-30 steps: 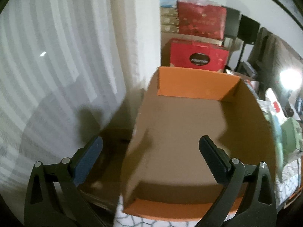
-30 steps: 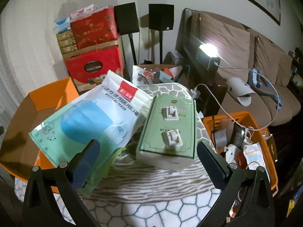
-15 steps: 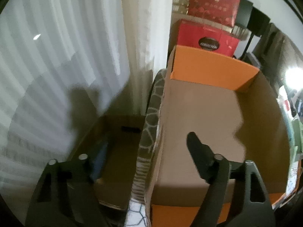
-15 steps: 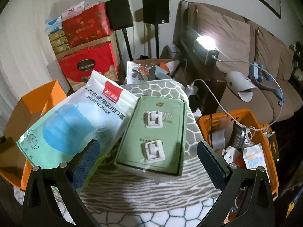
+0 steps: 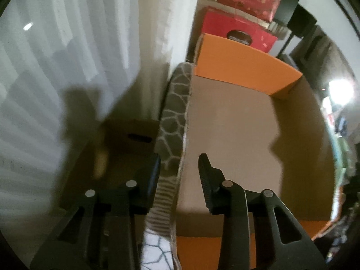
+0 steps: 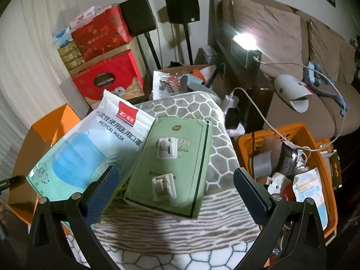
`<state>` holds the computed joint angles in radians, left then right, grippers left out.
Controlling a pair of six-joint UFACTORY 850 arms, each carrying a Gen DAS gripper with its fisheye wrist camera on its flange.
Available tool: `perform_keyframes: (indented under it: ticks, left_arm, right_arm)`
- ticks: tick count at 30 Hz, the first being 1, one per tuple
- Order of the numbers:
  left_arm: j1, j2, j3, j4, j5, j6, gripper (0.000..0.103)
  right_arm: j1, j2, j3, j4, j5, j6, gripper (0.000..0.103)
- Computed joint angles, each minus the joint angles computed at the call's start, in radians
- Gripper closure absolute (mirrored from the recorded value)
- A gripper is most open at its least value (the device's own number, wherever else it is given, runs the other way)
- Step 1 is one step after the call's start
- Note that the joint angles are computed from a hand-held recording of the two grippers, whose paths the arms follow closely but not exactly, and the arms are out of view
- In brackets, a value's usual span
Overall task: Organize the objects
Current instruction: 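Close the left gripper on the box wall to hold it, then grasp a white plastic clip on the green package with the right gripper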
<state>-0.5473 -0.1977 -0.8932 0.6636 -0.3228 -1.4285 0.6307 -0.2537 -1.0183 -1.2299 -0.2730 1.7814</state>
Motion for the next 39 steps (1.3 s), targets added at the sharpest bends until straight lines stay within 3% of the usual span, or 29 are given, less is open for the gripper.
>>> perform_keyframes:
  ticks: [2,6,12,15,17,24,27,28,29,37,39]
  left_arm:
    - [0.014,0.000,0.000,-0.092,0.027,0.101,0.071]
    - [0.040,0.000,0.003,-0.326,0.066,0.347,0.088]
    - [0.076,0.011,0.029,-0.660,0.108,0.674,0.090]
    - [0.082,0.012,0.032,-0.724,0.110,0.747,0.090]
    - [0.082,0.010,0.028,-0.710,0.102,0.740,0.093]
    - [0.089,0.011,0.032,-0.733,0.102,0.770,0.096]
    - [0.086,0.008,0.028,-0.678,0.095,0.719,0.097]
    - [0.084,0.007,0.028,-0.668,0.096,0.706,0.097]
    - [0.083,0.007,0.029,-0.661,0.098,0.696,0.097]
    - [0.078,0.006,0.028,-0.668,0.101,0.690,0.096]
    - [0.069,0.008,0.020,-0.580,0.086,0.609,0.096]
  right_arm:
    - [-0.010,-0.002,0.000,0.032,0.021,-0.034,0.003]
    - [-0.021,-0.013,-0.008,0.119,0.030,-0.121,0.011]
    - [-0.024,-0.014,-0.006,0.184,0.041,-0.199,0.020]
    - [-0.018,-0.021,-0.015,0.219,0.032,-0.259,0.031]
    - [-0.014,-0.032,-0.027,0.251,0.025,-0.310,0.044]
    - [0.002,-0.053,-0.048,0.220,-0.027,-0.320,0.052]
    - [0.002,-0.050,-0.047,0.204,-0.044,-0.314,0.069]
    - [0.002,-0.047,-0.045,0.194,-0.049,-0.308,0.079]
    - [0.002,-0.046,-0.045,0.192,-0.052,-0.310,0.082]
    - [-0.005,-0.036,-0.036,0.206,-0.040,-0.332,0.082]
    - [-0.003,-0.036,-0.036,0.207,-0.040,-0.335,0.082]
